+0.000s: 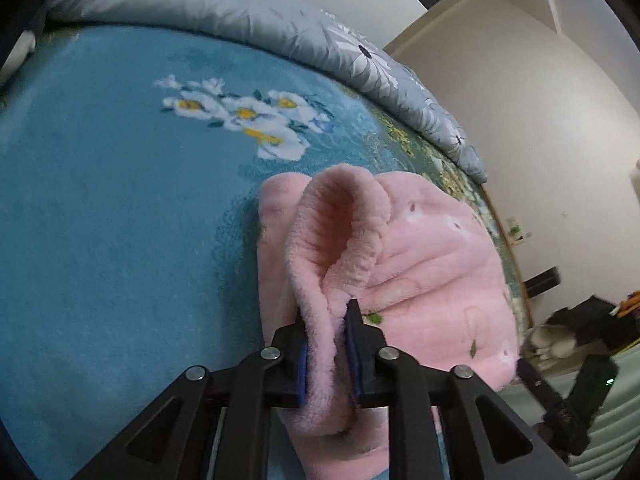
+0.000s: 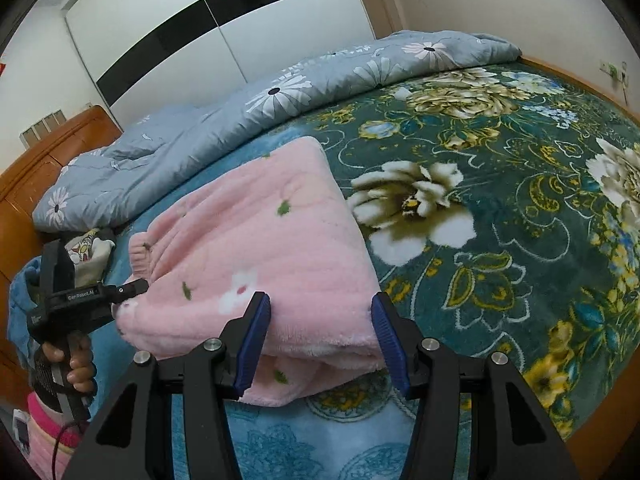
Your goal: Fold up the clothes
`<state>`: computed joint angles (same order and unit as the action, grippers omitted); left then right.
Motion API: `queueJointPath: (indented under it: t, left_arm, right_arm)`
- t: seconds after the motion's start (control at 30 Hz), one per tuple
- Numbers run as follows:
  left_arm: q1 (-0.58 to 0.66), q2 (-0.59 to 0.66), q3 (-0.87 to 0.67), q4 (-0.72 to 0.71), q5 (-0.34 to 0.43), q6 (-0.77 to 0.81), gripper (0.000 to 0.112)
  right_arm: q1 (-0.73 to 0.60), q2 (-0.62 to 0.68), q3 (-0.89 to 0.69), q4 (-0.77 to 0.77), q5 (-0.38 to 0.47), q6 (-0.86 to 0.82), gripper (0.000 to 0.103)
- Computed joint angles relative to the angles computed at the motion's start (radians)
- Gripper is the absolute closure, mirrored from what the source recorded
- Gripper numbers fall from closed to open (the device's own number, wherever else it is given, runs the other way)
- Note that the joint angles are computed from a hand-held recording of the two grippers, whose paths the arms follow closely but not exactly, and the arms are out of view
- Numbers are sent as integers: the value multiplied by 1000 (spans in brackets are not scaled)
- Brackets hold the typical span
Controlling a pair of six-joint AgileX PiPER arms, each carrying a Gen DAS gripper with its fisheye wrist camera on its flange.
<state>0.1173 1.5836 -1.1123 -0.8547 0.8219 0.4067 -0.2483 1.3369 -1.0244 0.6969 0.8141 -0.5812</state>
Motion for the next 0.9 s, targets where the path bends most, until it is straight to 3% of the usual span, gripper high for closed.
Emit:
queueJointPath:
  t: [0.2,0.3,0.37,0.5,0.63,0.8,0.9]
  left_arm:
    - [-35,-88,-6,133,-23,-126,87]
    - [-112,-191,-19,303,-118,-247,83]
    - [-162,-210,-36,350,-141,-256,75]
    - [-250,-149,-60,394,-136,-269,74]
    - [-259,-58,-45,389,-127,-296,75]
    - [-231,-115,-20,342,-151,-279,75]
    - [-183,-186,16,294,-166,-233,69]
  right_arm:
    - [-47,8,-41,68,51,-48,49]
    - [-29,28,-97,82,60,-61,49]
    - [-6,60,-139,94,78,-59,49]
    - [38,106,-138,85,66,-55,49]
    - [60,150,-100,66,35,-60,49]
    - [72,128,-94,34,26,-67,49]
    - [4,103,-82,115,46,-143,48]
